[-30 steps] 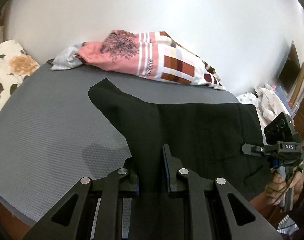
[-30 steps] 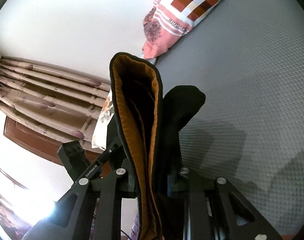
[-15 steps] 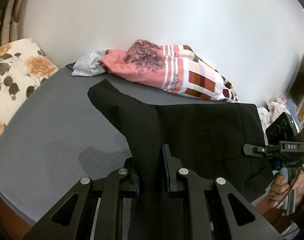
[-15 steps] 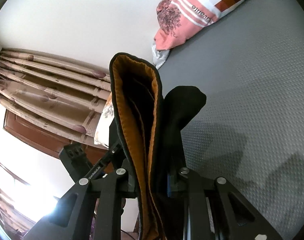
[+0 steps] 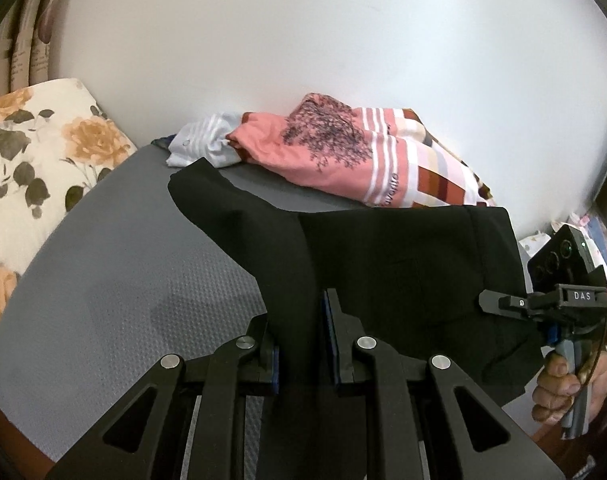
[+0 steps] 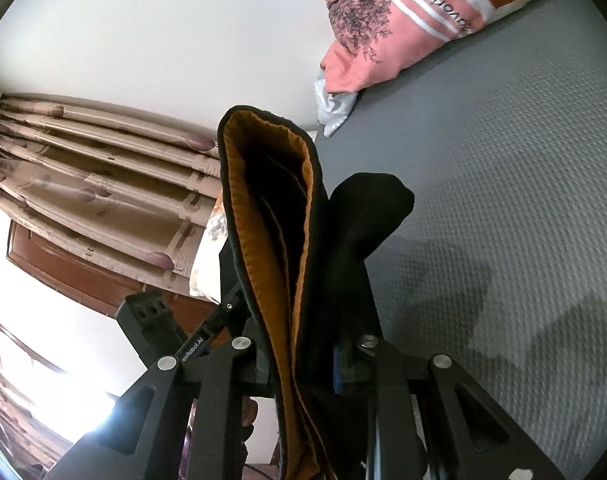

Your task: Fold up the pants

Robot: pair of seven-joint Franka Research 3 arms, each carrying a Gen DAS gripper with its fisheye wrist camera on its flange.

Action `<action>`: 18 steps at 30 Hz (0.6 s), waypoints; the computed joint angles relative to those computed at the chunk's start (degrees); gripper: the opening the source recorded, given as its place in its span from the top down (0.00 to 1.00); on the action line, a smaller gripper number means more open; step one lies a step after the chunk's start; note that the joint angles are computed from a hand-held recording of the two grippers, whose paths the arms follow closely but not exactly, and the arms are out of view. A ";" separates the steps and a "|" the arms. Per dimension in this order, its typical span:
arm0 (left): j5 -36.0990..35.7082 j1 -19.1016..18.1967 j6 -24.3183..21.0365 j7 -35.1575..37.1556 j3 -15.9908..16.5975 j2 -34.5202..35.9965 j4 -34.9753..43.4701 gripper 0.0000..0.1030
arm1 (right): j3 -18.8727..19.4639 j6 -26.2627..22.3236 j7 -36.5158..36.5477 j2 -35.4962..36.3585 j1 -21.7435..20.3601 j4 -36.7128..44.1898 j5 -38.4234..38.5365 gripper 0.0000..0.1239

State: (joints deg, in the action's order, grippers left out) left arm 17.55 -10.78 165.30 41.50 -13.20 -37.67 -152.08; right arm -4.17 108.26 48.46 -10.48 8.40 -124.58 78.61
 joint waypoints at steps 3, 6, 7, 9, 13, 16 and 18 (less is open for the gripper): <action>0.68 1.24 1.07 0.77 0.76 1.28 0.64 0.83 | 0.67 0.43 0.04 2.04 0.52 2.27 0.68 0.85; 1.14 2.44 2.17 1.56 1.34 2.55 1.21 0.83 | 1.36 0.89 0.11 4.07 0.79 4.52 1.26 0.85; 1.40 3.05 2.55 1.81 1.41 3.09 1.53 0.83 | 1.62 1.04 0.17 4.77 0.86 5.31 1.48 0.85; 1.77 3.96 3.06 2.27 1.52 3.97 2.11 0.83 | 2.14 1.38 0.31 6.06 0.96 6.77 1.90 0.85; 2.02 4.92 3.47 3.88 2.34 6.16 3.57 0.83 | 3.07 2.00 0.36 7.98 1.00 8.96 2.24 0.85; 2.41 5.91 3.76 4.97 2.65 7.59 4.46 0.83 | 3.68 2.38 0.66 9.47 0.98 10.46 2.48 0.85; 2.55 6.62 4.18 5.47 2.84 8.71 5.10 0.83 | 4.15 2.69 0.88 10.61 0.98 11.76 2.57 0.85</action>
State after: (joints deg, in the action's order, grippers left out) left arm 20.10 -4.16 169.48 46.98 -10.37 -28.96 -146.98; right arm -0.02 110.95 49.34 0.12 9.38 -112.82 81.18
